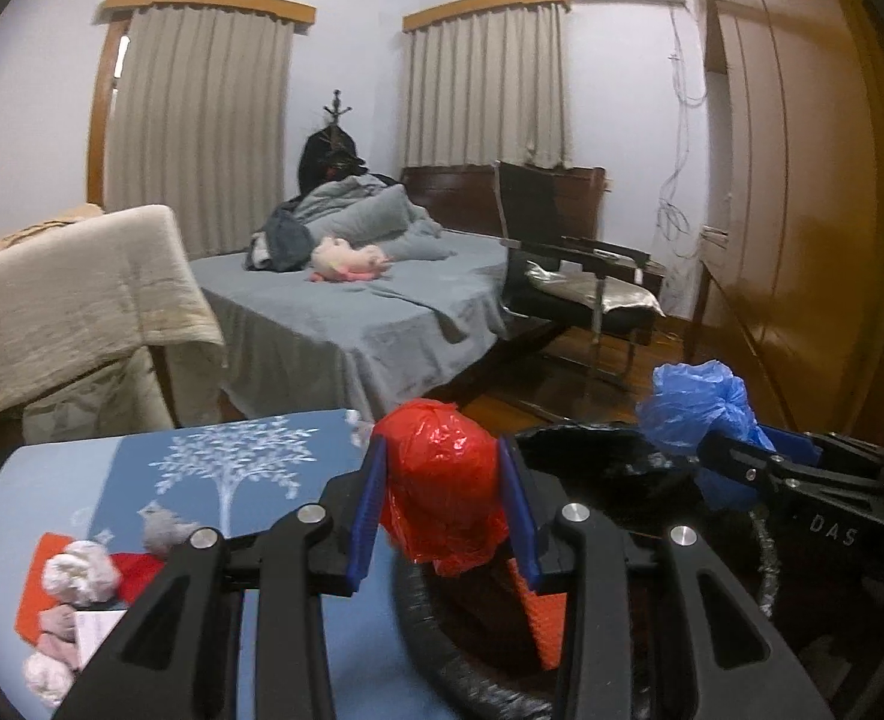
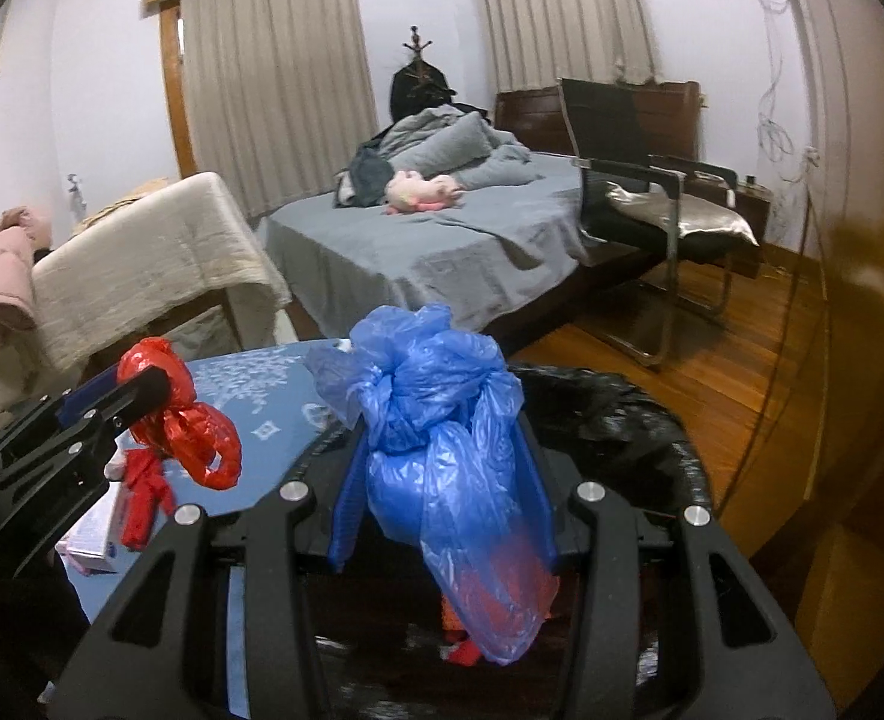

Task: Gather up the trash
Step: 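Carry both bags over the black bin and open both tools to drop them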

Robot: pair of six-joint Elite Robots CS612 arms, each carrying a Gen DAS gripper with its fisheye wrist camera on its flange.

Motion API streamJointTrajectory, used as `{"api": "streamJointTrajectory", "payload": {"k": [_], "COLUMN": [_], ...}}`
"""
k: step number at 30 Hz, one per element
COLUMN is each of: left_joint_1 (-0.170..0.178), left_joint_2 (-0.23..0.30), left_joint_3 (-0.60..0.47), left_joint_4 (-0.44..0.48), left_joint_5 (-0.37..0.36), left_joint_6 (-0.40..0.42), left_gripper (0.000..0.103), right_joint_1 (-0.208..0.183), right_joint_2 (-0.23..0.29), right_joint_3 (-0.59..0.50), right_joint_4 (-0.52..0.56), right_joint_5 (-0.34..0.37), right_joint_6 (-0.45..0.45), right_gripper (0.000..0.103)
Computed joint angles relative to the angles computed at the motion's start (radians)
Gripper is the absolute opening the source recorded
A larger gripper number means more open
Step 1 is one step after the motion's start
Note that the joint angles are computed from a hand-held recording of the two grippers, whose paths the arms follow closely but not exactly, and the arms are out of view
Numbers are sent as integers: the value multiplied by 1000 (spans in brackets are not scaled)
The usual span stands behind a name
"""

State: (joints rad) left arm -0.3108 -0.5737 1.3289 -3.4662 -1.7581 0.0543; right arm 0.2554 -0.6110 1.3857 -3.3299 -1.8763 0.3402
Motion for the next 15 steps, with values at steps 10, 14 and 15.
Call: {"api": "streamJointTrajectory", "payload": {"k": [10,14,15], "left_joint_1": [-32,-34,-34], "left_joint_2": [22,31,33], "left_joint_3": [-39,-59,-65], "left_joint_4": [43,77,83], "left_joint_5": [-42,-76,-80], "left_joint_6": [13,5,0], "left_gripper": [37,54,57], "right_joint_1": [-29,-33,-33], "right_joint_2": [-13,-12,-12], "right_joint_3": [39,40,41], "right_joint_4": [-6,7,14], "right_joint_5": [-35,-56,-64], "right_joint_6": [24,23,25], "right_gripper": [44,59,67]}}
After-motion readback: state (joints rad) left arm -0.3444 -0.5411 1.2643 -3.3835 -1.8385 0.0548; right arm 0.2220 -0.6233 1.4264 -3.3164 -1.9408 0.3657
